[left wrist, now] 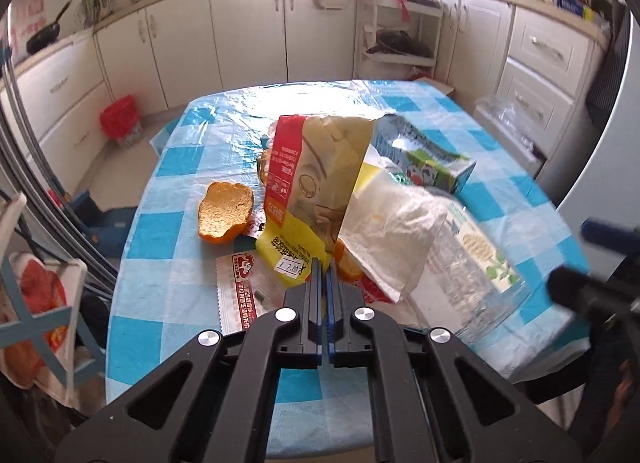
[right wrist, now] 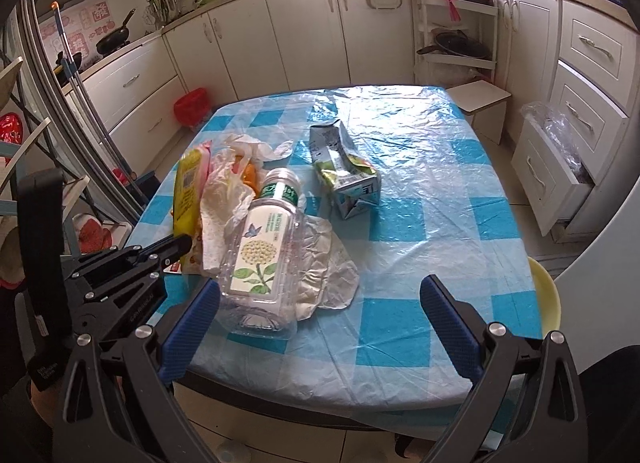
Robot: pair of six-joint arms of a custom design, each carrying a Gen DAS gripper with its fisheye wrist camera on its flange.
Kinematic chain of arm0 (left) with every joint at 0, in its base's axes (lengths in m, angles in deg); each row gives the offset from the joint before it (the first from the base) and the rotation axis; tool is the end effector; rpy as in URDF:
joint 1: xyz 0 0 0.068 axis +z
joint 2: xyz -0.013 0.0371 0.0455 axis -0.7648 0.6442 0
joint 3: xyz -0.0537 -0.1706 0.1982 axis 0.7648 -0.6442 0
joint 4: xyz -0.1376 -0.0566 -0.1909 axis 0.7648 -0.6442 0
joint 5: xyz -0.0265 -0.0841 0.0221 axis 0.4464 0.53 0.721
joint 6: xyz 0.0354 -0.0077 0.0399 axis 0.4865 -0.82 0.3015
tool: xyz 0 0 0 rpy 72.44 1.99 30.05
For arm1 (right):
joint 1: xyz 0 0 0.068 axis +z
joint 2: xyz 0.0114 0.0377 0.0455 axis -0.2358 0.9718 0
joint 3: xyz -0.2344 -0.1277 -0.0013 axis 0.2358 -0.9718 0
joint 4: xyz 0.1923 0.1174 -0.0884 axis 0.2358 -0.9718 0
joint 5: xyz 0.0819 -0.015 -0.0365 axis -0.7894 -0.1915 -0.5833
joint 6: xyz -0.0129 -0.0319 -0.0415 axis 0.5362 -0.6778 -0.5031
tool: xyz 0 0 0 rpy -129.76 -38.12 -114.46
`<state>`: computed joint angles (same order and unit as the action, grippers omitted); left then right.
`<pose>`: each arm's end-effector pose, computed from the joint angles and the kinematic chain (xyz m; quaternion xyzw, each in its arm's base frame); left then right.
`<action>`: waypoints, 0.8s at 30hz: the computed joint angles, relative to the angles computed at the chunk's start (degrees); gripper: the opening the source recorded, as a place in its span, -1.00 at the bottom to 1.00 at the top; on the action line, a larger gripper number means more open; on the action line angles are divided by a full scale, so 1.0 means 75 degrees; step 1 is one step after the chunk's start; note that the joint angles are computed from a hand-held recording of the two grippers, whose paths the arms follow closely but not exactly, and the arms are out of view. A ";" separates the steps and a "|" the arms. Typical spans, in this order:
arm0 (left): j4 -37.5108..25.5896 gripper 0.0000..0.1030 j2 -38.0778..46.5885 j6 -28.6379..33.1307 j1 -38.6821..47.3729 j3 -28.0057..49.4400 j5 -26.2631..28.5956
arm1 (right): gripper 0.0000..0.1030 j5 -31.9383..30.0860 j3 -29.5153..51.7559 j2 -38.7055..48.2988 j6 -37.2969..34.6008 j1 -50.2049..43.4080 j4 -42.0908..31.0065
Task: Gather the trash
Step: 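Grasp the clear plastic bottle with the right gripper while the left grasps the yellow snack bag, then carry the clear bottle with the right gripper and drop it into the yellow basin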
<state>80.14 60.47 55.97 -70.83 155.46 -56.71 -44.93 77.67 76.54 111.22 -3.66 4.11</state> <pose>0.3577 -0.1420 0.1579 0.2301 0.9054 -0.1101 0.3395 0.2436 0.0385 0.1972 0.1281 0.9266 0.0463 0.3504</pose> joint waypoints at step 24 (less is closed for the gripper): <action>-0.0404 -0.97 -0.1829 -0.0758 0.1016 -0.0580 0.1479 | 0.09 -0.1461 -0.0234 0.0906 -0.0270 -0.0496 0.1566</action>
